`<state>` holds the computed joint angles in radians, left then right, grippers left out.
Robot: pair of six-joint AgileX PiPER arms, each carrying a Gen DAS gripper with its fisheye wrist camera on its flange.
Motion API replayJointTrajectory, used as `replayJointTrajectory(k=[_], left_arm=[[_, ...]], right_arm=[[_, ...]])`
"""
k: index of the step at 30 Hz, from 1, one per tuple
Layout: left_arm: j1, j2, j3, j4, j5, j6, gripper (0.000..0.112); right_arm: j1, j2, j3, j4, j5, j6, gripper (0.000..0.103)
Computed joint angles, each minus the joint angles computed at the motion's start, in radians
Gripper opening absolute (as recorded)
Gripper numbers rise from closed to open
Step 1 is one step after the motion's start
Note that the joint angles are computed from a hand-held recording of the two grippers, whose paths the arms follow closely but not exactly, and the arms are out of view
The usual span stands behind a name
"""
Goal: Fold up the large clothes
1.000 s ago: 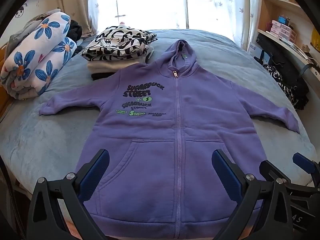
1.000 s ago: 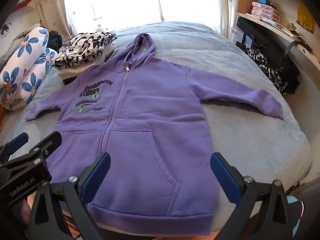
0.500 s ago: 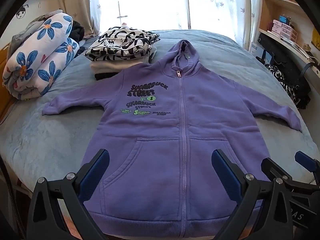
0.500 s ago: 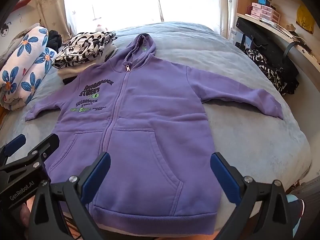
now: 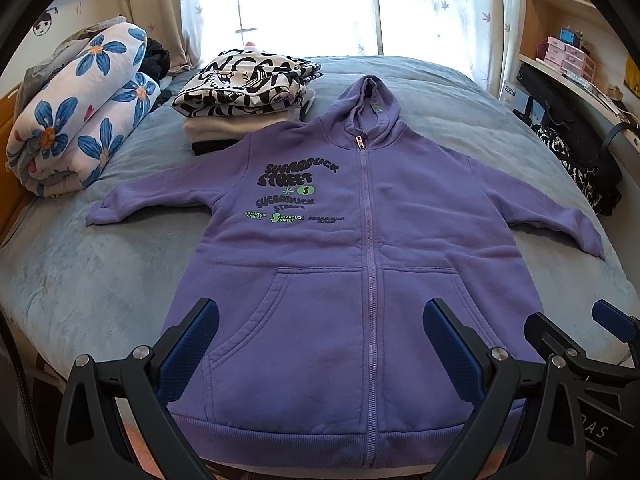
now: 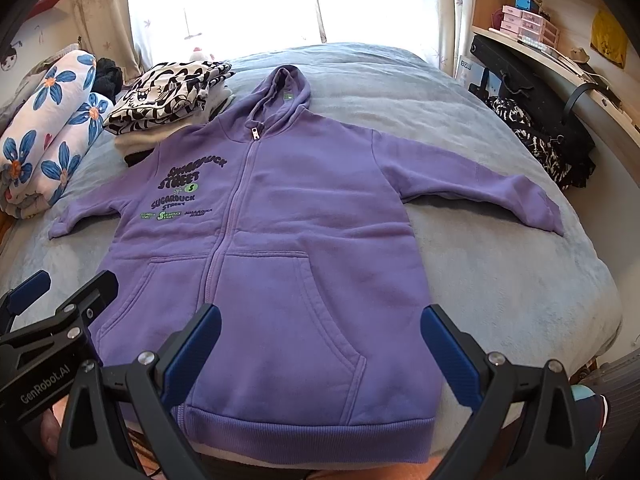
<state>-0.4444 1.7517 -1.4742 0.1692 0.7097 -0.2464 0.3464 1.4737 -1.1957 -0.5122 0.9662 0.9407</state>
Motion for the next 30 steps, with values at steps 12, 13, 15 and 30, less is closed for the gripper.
replayJointTrajectory(k=[12, 13, 15, 30], left_arm=[[0.004, -0.012, 0.014, 0.006, -0.001, 0.0, 0.101], [0.004, -0.013, 0.016, 0.007, -0.001, 0.0, 0.101], [0.004, -0.012, 0.015, 0.007, -0.002, 0.0, 0.101], [0.01, -0.019, 0.022, 0.002, -0.002, 0.009, 0.101]], right_arm=[[0.009, 0.004, 0.0, -0.009, 0.003, 0.013, 0.1], [0.01, 0.004, 0.0, -0.01, 0.003, 0.014, 0.1], [0.01, 0.004, 0.0, -0.009, 0.003, 0.014, 0.1], [0.016, 0.007, -0.003, -0.01, 0.008, 0.02, 0.1]])
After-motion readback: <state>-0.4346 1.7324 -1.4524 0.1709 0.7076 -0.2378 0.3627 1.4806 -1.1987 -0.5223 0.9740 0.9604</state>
